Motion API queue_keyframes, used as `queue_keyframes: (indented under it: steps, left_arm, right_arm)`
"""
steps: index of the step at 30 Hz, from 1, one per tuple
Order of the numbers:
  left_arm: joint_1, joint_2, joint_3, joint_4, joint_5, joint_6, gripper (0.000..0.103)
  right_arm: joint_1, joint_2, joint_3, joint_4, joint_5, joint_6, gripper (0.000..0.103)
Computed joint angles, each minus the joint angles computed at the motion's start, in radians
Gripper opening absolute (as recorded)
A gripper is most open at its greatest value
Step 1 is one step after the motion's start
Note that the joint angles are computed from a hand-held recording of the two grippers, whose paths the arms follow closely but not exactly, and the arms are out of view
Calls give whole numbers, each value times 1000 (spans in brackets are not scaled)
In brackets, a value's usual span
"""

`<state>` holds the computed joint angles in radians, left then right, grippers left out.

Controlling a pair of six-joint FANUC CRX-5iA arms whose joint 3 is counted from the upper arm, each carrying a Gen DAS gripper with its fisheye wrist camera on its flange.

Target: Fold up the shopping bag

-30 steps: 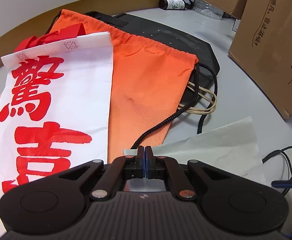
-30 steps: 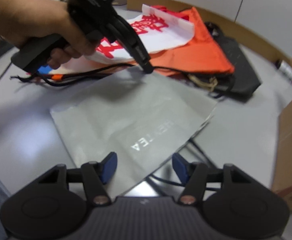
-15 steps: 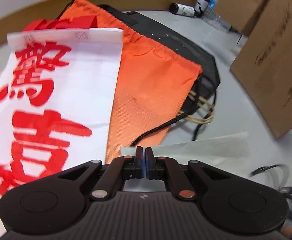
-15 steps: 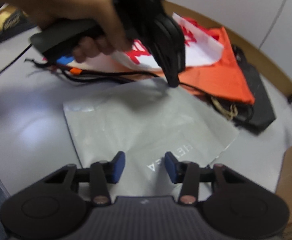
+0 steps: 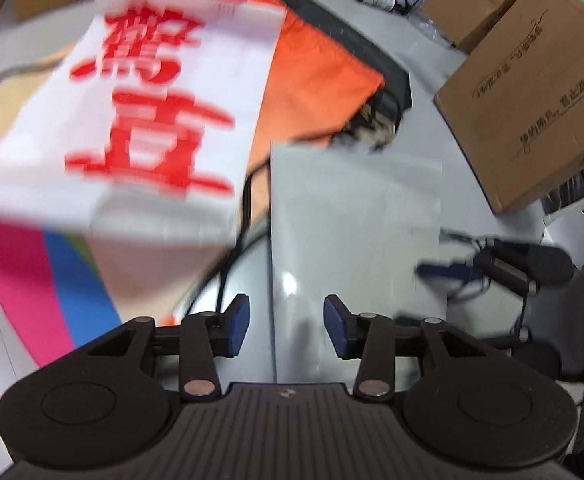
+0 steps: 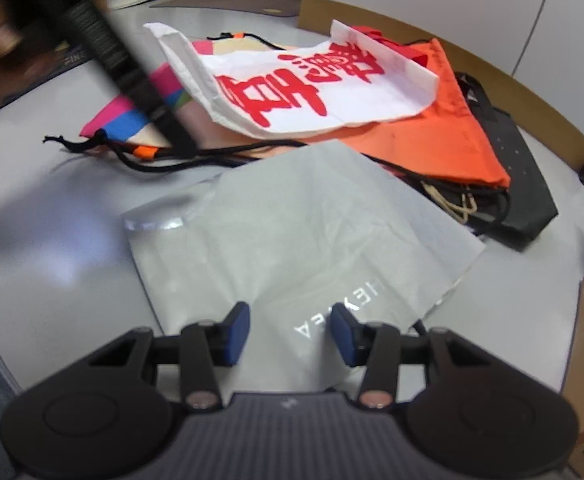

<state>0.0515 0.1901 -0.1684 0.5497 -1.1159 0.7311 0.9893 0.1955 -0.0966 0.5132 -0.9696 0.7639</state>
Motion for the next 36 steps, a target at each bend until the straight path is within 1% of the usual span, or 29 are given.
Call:
queue_keyframes:
  steps: [4,8,12,14,17,24,26,30,32,33,34,36]
  left_arm:
    - [9,-4,-35,-13,3,19,48]
    - [40,20,-60,67,-34,19,49]
    - [68,49,-67,140,-83,-8,49]
    - [81,81,-58,182,-122,-12,49]
    - [94,120,-52,240,-160,4,49]
    - [95,194,-22,315,-228,23,50]
    - [90,209,-26,345,-231,15,50]
    - [70,217,-24,363,-230,-10,51]
    - [58,218,-22,362,-229,-6,49]
    - [55,213,-21,353,-223,-9,42]
    - [47,200,-17,325,-205,-17,29]
    - [38,184,-17,301,-185,-28,28]
  right_arm:
    - [-4,-4,-4,-8,9,0,48]
    - [-10,-7,-8,-16,20,8,48]
    - [-14,-10,-11,-23,29,12,48]
    - [-15,-14,-16,-25,36,14,48]
    - [-18,-17,-19,-33,46,17,48]
    - [-22,-32,-47,-26,83,-2,49]
    - [-25,-38,-58,-26,99,-8,49]
    - [-28,-44,-69,-25,116,-11,49]
    - [-29,-46,-74,-22,122,-14,49]
    - [-28,-48,-76,-20,124,-17,49]
    - [-28,-48,-77,-19,125,-18,49]
    - [-28,-47,-75,-20,123,-19,50]
